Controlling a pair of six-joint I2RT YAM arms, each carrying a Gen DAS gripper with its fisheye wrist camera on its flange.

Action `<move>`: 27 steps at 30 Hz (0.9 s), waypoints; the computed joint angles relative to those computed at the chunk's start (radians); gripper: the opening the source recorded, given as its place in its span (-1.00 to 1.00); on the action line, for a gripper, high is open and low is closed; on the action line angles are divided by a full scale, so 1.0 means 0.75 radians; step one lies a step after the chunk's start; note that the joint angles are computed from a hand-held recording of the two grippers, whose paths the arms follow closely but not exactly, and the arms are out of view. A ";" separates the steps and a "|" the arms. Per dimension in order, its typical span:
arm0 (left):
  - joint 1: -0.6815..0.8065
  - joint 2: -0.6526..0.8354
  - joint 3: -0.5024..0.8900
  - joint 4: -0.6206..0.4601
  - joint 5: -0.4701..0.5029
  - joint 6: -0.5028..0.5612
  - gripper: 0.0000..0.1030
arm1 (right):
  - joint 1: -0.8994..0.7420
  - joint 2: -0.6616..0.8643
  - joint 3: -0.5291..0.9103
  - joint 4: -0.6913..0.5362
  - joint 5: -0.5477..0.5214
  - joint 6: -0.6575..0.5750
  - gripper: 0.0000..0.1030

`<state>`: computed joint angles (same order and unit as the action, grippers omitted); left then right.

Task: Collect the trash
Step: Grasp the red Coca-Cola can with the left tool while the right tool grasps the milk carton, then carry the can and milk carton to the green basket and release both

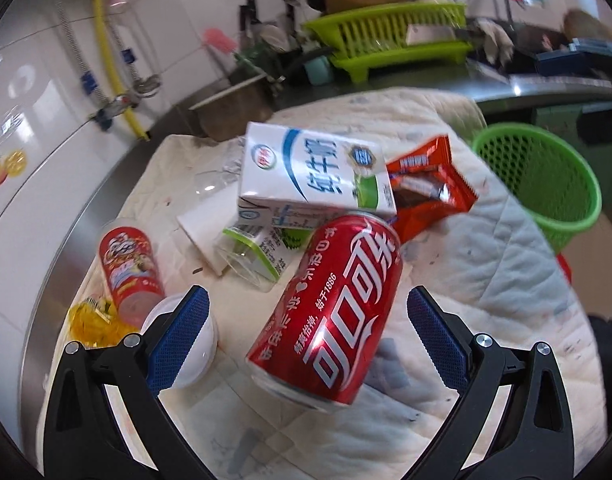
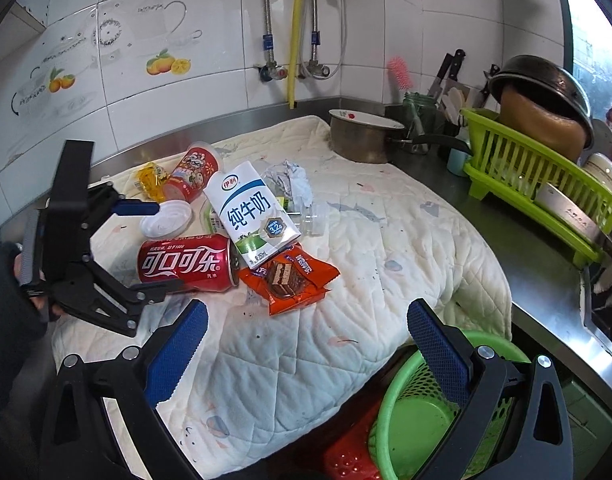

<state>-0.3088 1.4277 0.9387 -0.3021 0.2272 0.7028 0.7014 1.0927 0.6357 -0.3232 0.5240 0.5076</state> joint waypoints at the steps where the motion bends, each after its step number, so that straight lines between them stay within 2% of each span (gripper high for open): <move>1: -0.007 0.014 0.003 0.002 -0.010 0.017 0.90 | -0.015 0.007 -0.001 0.015 -0.024 -0.018 0.88; 4: -0.024 0.062 0.024 -0.003 -0.029 0.038 0.77 | -0.056 0.048 -0.002 0.059 -0.077 -0.081 0.88; 9: -0.028 0.083 0.010 0.002 -0.011 0.020 0.33 | -0.142 0.145 0.019 0.129 -0.180 -0.183 0.88; 12: -0.012 0.063 -0.021 0.026 0.009 -0.008 0.24 | -0.190 0.190 0.046 0.171 -0.257 -0.251 0.88; 22: 0.128 -0.100 -0.120 -0.002 0.081 -0.165 0.17 | -0.262 0.479 0.279 0.284 -0.395 -0.446 0.88; 27: 0.270 -0.189 -0.142 -0.043 0.164 -0.234 0.17 | -0.255 0.670 0.448 0.285 -0.381 -0.536 0.87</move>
<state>-0.1064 1.2862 0.8324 -0.3344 0.3500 0.5276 0.5103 1.5949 0.9716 -0.1097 0.2382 0.1057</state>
